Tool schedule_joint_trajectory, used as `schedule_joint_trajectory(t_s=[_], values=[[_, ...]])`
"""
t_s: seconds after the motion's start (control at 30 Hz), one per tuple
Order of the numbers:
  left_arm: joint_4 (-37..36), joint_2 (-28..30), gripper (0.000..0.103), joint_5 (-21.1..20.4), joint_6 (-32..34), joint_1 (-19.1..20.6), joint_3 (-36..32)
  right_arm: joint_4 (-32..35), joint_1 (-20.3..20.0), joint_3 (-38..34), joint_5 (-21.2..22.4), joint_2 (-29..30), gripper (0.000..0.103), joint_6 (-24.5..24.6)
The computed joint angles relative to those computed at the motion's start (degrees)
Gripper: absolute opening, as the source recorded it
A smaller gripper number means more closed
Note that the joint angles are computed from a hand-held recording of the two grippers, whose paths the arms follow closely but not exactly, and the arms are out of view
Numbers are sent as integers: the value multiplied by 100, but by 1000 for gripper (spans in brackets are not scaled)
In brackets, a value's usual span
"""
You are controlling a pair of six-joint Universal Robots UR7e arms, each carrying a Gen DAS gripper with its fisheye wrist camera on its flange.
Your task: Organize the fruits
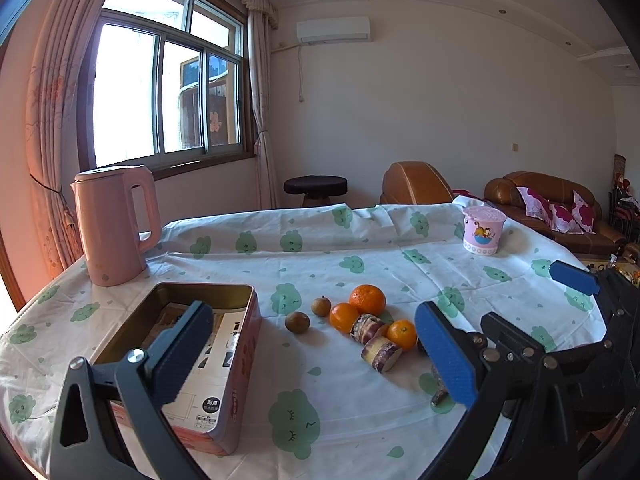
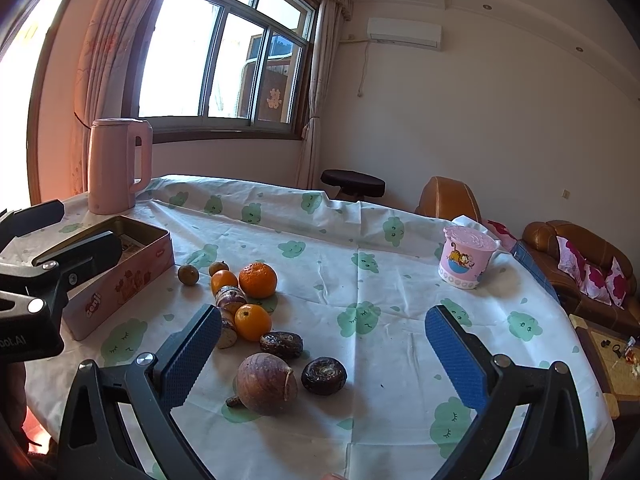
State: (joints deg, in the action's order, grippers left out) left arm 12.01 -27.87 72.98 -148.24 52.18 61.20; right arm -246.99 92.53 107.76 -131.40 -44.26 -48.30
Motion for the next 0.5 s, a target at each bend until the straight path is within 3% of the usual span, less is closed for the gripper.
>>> schedule_joint_trajectory(t_s=[0.5], values=[[103,136,103,-60,10,-2,-97,-14,-115,139,25,-84,102,96]])
